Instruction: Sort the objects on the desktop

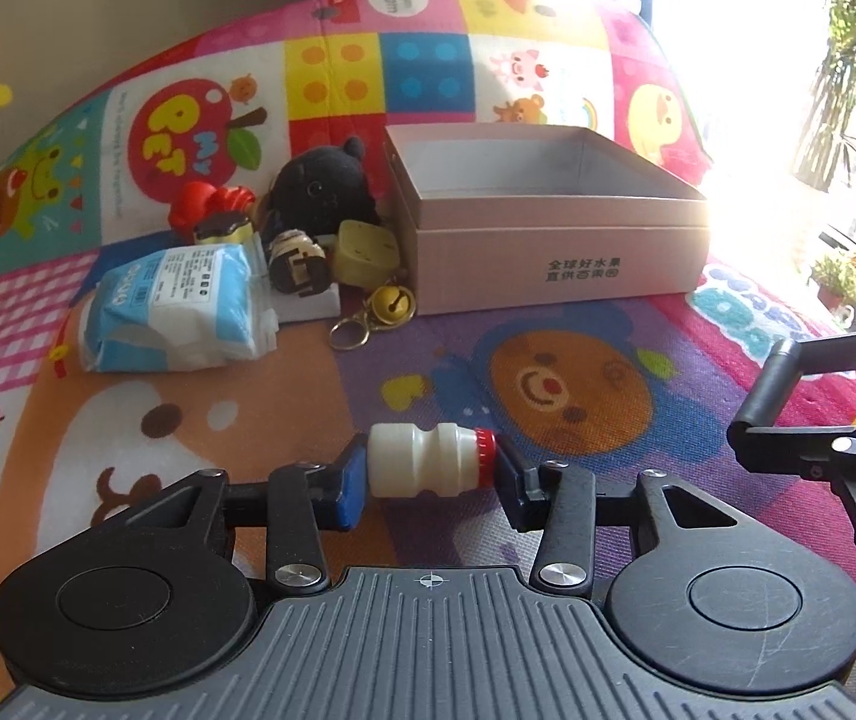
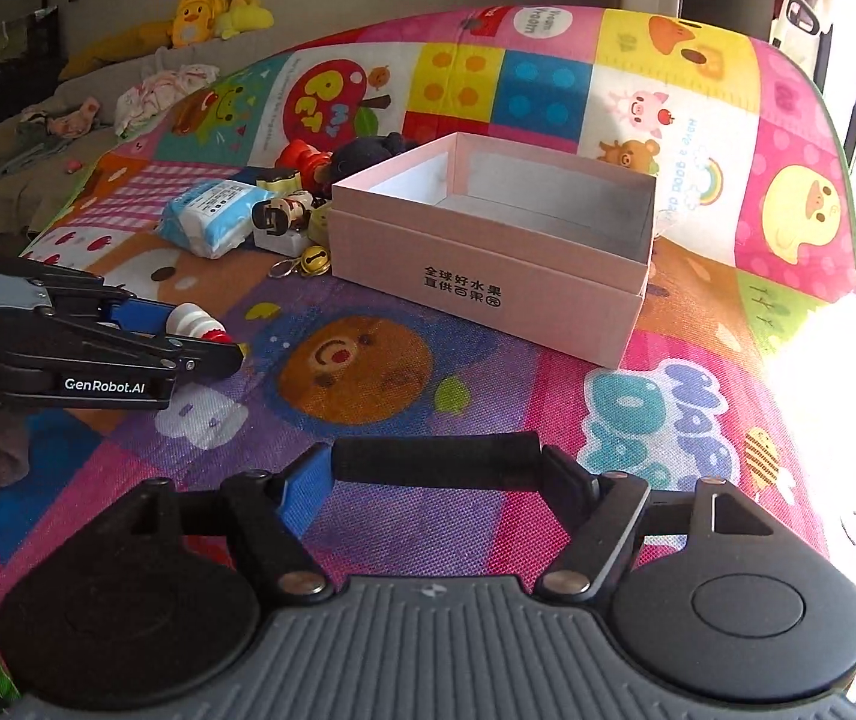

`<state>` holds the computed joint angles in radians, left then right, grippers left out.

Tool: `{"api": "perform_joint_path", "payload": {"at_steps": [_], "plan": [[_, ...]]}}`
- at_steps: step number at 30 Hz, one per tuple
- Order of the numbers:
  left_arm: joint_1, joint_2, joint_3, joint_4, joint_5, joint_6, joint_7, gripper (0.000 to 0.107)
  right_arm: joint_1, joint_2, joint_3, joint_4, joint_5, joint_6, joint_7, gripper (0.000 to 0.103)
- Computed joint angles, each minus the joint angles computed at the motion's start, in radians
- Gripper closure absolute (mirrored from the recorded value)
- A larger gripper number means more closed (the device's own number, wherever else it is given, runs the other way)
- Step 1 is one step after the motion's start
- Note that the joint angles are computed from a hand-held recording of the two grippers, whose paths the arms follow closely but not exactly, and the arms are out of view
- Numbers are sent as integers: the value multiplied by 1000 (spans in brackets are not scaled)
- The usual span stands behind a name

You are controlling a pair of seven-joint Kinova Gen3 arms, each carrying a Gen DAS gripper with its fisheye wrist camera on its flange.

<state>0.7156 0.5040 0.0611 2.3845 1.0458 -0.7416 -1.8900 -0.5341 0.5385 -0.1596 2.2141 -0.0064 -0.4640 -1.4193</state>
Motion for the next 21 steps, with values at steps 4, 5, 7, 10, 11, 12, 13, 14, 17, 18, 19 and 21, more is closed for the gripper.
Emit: {"api": "perform_joint_path", "payload": {"at_steps": [4,5,7,10,11,12,13,14,17,18,19,21], "plan": [[18,-46,-10,-14,-33,-21,-62,60,24,-42,-10,57,10,-113,-12,28],[26,-50,-17,-29,-24,-40,-89,60,38,-51,-18,66,19,-140,-26,28],[39,-55,-61,-86,-39,-56,-132,60,44,-57,-18,82,19,-188,-36,28],[-52,-34,-61,-219,-73,31,-211,60,45,-52,-13,85,12,-209,-44,28],[-98,-19,-42,-266,-76,71,-235,60,52,-48,-15,79,18,-198,-54,28],[-144,2,-20,-312,-63,112,-274,60,55,-46,-15,75,19,-188,-59,28],[-191,22,11,-358,-34,153,-304,60,55,-42,-12,75,17,-185,-61,28],[-237,39,45,-392,-9,193,-339,60,57,-39,-10,74,16,-183,-64,28],[-295,62,76,-419,-30,268,-347,59,56,-29,0,61,2,-161,-70,28],[-299,63,81,-408,-59,261,-317,58,52,-27,5,52,-7,-149,-70,28],[-315,62,103,-386,-99,237,-277,49,46,-23,11,43,-18,-138,-68,28],[-344,46,153,-318,-169,156,-195,35,33,-16,21,28,-37,-129,-59,28]]}}
